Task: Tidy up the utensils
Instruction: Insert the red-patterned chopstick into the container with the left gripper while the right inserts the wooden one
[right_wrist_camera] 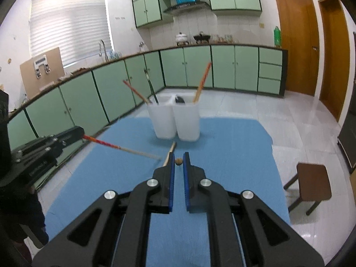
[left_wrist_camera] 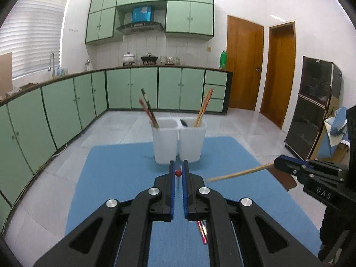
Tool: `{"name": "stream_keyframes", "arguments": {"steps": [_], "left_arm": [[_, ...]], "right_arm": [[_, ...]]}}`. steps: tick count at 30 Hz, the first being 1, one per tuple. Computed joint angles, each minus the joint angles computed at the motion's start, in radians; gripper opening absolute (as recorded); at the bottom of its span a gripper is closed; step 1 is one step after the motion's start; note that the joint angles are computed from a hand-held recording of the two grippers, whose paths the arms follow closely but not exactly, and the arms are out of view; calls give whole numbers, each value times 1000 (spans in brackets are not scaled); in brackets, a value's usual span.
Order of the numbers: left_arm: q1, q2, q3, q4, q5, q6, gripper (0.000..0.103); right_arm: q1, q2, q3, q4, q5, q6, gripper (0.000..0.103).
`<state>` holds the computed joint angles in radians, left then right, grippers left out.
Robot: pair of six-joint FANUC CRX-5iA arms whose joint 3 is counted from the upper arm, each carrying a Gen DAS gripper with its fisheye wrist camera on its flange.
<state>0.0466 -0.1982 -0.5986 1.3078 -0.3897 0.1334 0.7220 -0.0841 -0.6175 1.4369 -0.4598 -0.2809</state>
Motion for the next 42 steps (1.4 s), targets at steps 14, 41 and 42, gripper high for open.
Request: {"name": "stream_keyframes", "arguments": {"steps": [14, 41, 42], "left_arm": [[-1, 45, 99, 28, -79, -31, 6], [-192, 351, 541, 370, 148, -310, 6], [-202, 371, 560, 395, 161, -333, 6]], "right_arm": [[-50, 7, 124, -88, 109, 180, 6], [-288, 297, 563, 80, 208, 152, 6], [-294, 312, 576, 80, 212, 150, 6]]}}
